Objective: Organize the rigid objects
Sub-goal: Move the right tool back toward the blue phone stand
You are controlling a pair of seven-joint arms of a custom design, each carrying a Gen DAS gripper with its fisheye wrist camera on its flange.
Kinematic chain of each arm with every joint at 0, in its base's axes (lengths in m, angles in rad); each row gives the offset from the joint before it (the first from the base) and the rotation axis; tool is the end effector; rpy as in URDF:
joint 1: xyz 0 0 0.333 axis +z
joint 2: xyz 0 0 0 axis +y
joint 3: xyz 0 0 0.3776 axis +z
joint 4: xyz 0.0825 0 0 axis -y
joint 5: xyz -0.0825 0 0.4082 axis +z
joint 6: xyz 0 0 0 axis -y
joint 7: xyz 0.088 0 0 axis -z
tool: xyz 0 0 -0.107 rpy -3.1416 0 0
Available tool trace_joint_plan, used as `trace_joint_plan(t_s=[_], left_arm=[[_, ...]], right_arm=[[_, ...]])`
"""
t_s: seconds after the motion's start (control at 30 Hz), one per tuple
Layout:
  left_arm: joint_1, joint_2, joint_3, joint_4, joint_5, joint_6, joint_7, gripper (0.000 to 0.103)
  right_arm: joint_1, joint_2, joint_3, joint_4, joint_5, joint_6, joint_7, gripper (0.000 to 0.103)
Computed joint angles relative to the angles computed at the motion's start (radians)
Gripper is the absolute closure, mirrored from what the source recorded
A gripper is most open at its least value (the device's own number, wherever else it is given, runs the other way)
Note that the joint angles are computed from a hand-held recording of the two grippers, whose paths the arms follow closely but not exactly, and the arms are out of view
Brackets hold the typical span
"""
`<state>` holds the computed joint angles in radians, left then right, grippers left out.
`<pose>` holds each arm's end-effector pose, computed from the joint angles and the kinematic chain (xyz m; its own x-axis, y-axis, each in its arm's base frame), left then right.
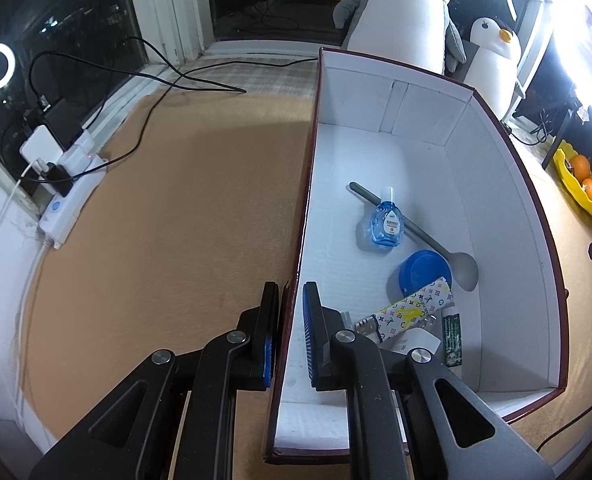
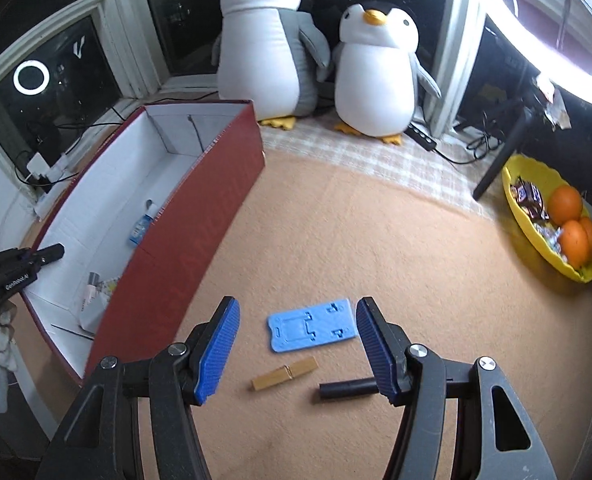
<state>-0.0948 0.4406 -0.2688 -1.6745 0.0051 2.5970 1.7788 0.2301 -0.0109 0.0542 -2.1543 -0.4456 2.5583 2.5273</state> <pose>0.7152 -0.2376 0.4543 -0.5005 -0.8657 0.0088 -0.7590 0.4339 -0.4855 0.5636 0.1713 0.4960 -0.3257 -0.9433 -0.0641 -0.8136 0.3142 -0.4892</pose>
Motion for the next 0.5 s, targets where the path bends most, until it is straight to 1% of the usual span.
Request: trace_joint_plan(t_s=[0.13,0.2,0.37,0.5], left_arm=[[-0.007,-0.001,0.007,0.000,0.014,-0.001,-0.011,0.093],[-0.009,-0.002,0.008,-0.003,0.019,0.001,-0.017,0.093],[-0.010,-0.004,0.009,-0.005,0.025,0.003,-0.028,0.093],[-0.008,-0.004,0.007,-0.006,0.023,0.005,-0.030,0.093]], right_arm=[[-0.006,-0.002,-0.004,-0.027,0.026,0.015,-0.012,0.046],[-0.010,0.001,-0.009,-0.043,0.063,0.029,-0.039,0.046],[-0.017,0.020,-0.017,-0.077,0.234,0.088,-0.143,0.046],[-0.019,0.047,-0.020,-0.091,0.405,0.135,-0.239,0.046]])
